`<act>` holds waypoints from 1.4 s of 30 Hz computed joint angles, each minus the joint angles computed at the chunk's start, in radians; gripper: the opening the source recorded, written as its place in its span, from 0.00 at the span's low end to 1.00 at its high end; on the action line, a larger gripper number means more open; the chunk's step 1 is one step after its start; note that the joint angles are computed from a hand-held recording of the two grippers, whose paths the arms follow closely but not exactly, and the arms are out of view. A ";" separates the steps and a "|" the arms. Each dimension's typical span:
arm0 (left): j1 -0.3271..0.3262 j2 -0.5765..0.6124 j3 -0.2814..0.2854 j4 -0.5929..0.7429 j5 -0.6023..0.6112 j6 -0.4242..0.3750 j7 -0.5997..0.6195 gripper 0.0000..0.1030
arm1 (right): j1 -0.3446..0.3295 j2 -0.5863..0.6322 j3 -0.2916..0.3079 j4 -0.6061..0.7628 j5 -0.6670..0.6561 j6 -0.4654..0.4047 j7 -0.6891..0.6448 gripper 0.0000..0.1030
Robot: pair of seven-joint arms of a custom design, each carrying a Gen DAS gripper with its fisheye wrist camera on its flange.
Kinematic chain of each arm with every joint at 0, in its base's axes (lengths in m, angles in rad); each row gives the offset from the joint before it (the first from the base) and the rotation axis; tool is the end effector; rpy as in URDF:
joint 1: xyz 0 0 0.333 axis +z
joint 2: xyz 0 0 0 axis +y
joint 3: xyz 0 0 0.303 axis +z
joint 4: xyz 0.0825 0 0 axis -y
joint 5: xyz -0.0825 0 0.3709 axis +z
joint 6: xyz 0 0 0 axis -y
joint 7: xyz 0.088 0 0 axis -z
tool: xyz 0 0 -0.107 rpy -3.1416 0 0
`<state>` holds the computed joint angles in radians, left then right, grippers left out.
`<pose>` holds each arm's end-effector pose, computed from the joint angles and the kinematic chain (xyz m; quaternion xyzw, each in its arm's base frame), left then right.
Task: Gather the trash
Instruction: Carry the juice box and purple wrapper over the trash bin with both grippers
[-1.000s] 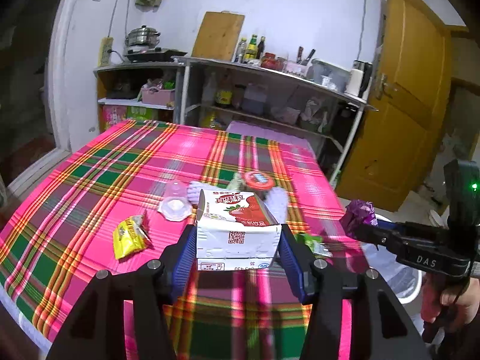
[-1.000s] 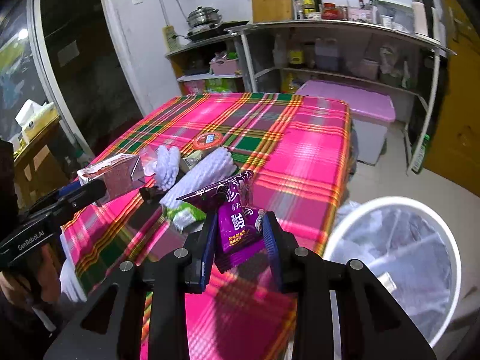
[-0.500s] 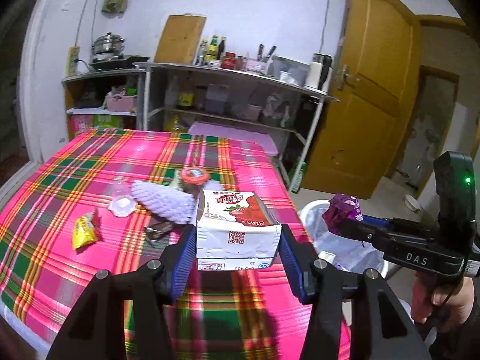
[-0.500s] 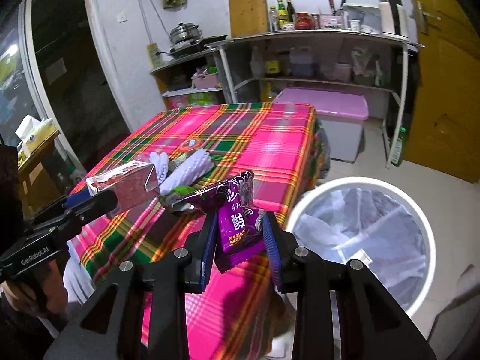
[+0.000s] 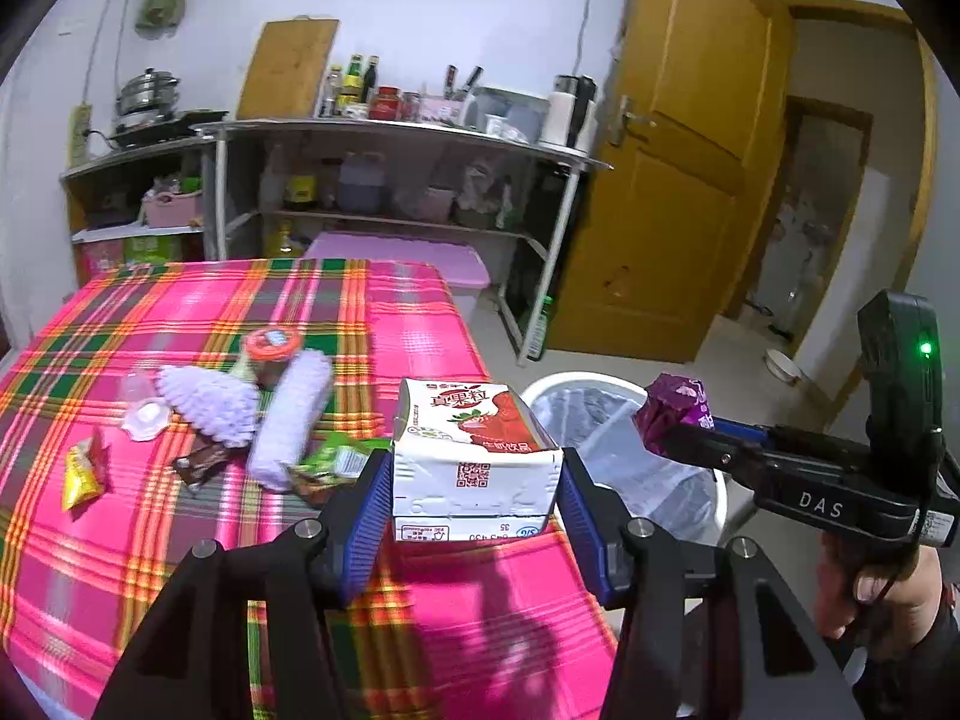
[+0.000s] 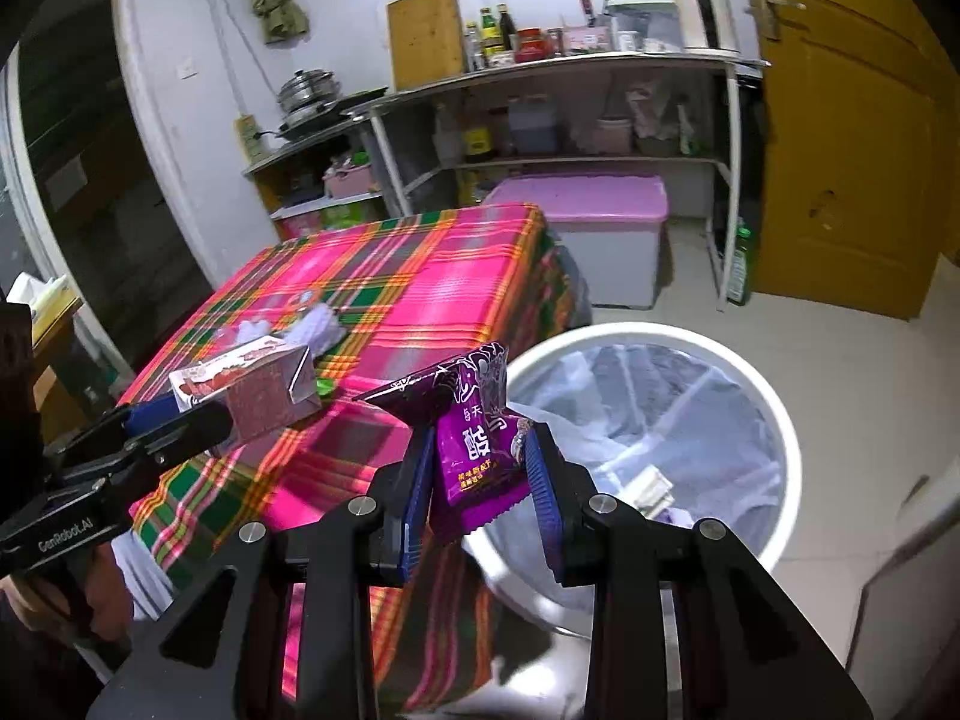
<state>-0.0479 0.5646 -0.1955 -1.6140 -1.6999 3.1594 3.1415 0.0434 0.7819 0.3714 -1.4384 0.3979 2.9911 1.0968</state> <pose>0.6671 -0.0536 0.3275 -0.6190 0.6317 -0.4022 0.2367 0.7240 0.2051 0.3307 -0.7314 0.5363 -0.1318 0.4000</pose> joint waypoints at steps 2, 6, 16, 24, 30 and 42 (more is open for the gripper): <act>-0.003 0.014 -0.010 0.001 0.091 -0.007 -0.075 0.53 | -0.003 0.000 -0.009 -0.002 0.002 0.001 0.010 0.31; -0.006 0.041 -0.030 0.011 0.243 -0.017 -0.197 0.53 | -0.010 0.000 -0.026 -0.011 0.001 0.000 0.031 0.31; -0.076 0.131 0.038 0.085 0.615 -0.105 -0.545 0.53 | -0.007 0.044 -0.088 0.030 -0.019 -0.039 0.119 0.31; -0.114 0.226 0.094 0.197 0.846 -0.211 -0.770 0.53 | 0.035 0.103 -0.175 0.115 -0.074 -0.130 0.226 0.31; -0.132 0.301 0.118 0.293 1.000 -0.295 -0.899 0.53 | 0.044 0.145 -0.204 0.173 -0.104 -0.190 0.275 0.32; -0.138 0.431 0.133 0.485 1.256 -0.470 -1.130 0.53 | 0.058 0.184 -0.232 0.229 -0.143 -0.253 0.313 0.35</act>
<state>-0.1856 0.9952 -0.0623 -1.1293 -0.4436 2.6891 2.0118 0.1014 0.9658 0.1396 -1.2090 0.2550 2.7384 1.4099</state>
